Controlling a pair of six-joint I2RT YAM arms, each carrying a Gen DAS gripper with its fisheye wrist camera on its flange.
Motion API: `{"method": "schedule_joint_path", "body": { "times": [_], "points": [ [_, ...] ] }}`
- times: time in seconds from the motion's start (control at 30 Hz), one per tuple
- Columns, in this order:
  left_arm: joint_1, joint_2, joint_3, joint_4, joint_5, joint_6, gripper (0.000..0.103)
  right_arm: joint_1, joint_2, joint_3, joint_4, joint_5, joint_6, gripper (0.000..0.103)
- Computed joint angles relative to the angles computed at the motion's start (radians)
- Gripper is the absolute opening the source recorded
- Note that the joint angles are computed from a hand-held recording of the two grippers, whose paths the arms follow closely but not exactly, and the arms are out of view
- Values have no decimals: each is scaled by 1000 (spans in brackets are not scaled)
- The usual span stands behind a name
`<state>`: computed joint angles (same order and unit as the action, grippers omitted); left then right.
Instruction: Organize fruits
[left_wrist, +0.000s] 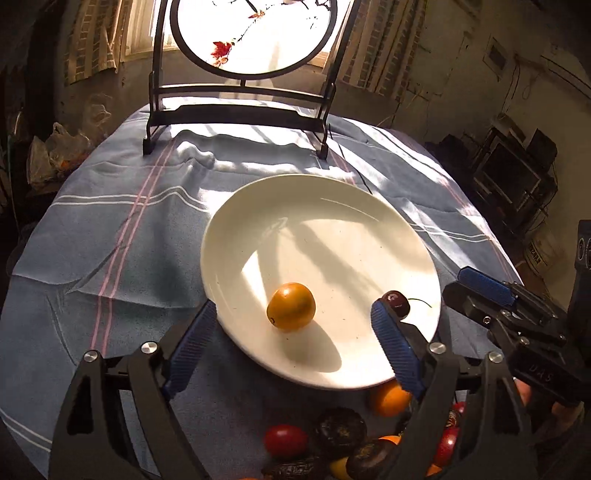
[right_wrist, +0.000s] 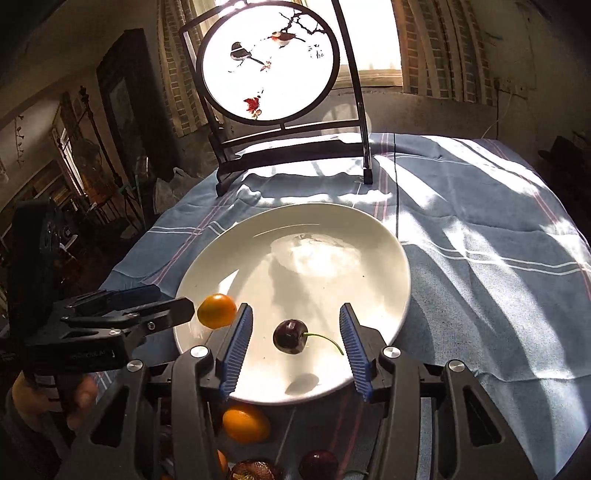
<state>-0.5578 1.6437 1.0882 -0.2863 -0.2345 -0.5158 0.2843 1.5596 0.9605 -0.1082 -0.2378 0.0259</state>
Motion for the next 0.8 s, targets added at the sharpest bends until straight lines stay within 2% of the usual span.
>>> {"method": "schedule_joint_path", "body": {
  "times": [0.07, 0.23, 0.33, 0.47, 0.57, 0.67, 0.8],
  "points": [
    [-32, -79, -61, -5, -51, 7, 85, -4, -80, -71, 3, 25, -16, 49],
    [-138, -269, -259, -31, -140, -9, 85, -50, -321, -299, -2, -3, -38, 50],
    [-200, -361, -373, -61, -178, -43, 84, -93, -466, -429, -10, -30, -45, 53],
    [-254, -441, -481, -97, -203, -89, 83, -139, -583, -535, -43, -62, -46, 54],
    [-275, -455, -519, -105, -214, -102, 74, -143, -629, -571, -71, -71, -44, 54],
    [-268, -425, -535, -64, -181, -85, 64, -116, -675, -585, -101, -53, -38, 54],
    [-265, -326, -514, 17, -183, -49, 62, -78, -716, -591, -131, -24, -36, 54]
  ]
}}
